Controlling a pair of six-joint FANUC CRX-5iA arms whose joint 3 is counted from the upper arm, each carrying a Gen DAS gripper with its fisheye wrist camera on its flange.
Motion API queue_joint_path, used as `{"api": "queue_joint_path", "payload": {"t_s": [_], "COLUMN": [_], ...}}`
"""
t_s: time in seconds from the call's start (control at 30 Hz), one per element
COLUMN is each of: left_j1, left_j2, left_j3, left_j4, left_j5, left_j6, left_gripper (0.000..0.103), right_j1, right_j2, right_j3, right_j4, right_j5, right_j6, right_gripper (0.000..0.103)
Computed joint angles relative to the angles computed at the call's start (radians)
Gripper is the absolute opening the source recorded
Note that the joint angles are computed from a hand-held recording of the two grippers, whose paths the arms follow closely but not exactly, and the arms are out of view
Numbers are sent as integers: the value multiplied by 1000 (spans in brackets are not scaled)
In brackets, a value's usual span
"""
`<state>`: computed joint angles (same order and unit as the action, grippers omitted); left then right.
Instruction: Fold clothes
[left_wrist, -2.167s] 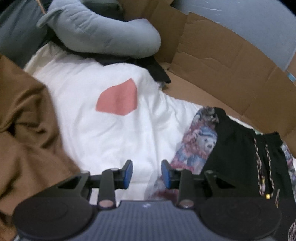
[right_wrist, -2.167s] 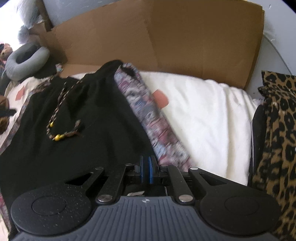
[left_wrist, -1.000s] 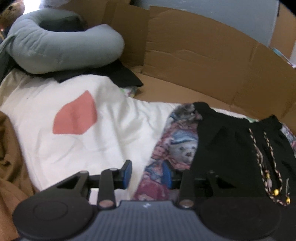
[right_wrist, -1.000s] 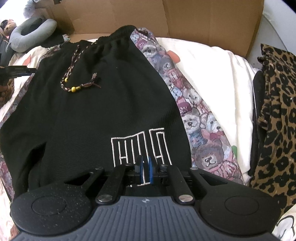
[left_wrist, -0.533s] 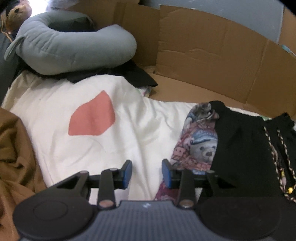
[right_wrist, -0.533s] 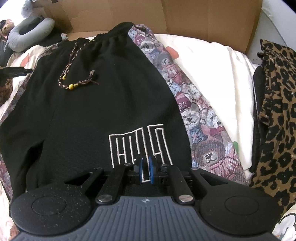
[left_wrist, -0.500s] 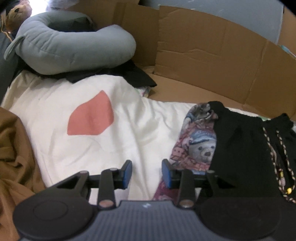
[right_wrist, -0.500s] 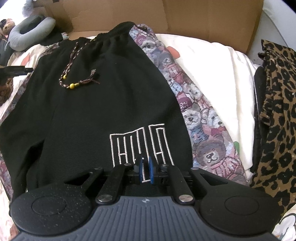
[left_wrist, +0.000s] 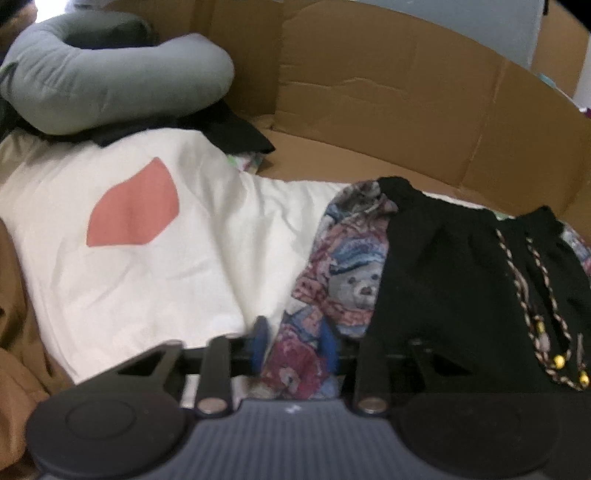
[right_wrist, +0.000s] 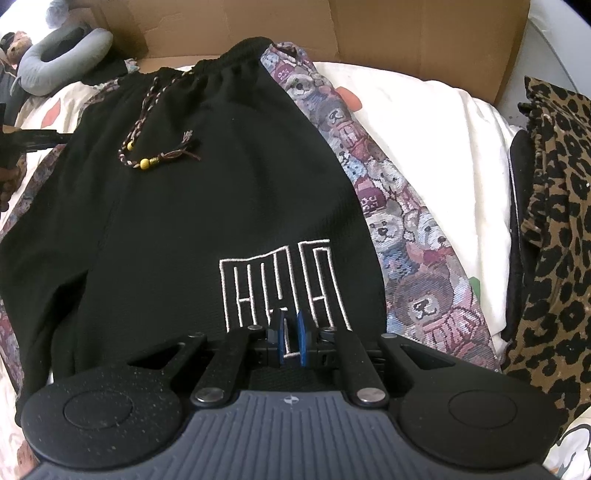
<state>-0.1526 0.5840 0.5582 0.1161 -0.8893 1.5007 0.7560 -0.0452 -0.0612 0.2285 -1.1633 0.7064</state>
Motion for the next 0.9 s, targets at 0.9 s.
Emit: {"api": "queue_joint_path", "payload": {"t_s": [0.9], "left_j1": [123], "left_j2": [-282], "left_j3": [-251], "left_j4": [57], "left_j5": [-99], "left_j6": [-45], "left_gripper": [26], "right_j1": [21], "right_j2": [-33], "right_j3": [12], "right_j4": [2], "right_j5": [-38], "right_j6": [-59], "right_gripper": [16]}}
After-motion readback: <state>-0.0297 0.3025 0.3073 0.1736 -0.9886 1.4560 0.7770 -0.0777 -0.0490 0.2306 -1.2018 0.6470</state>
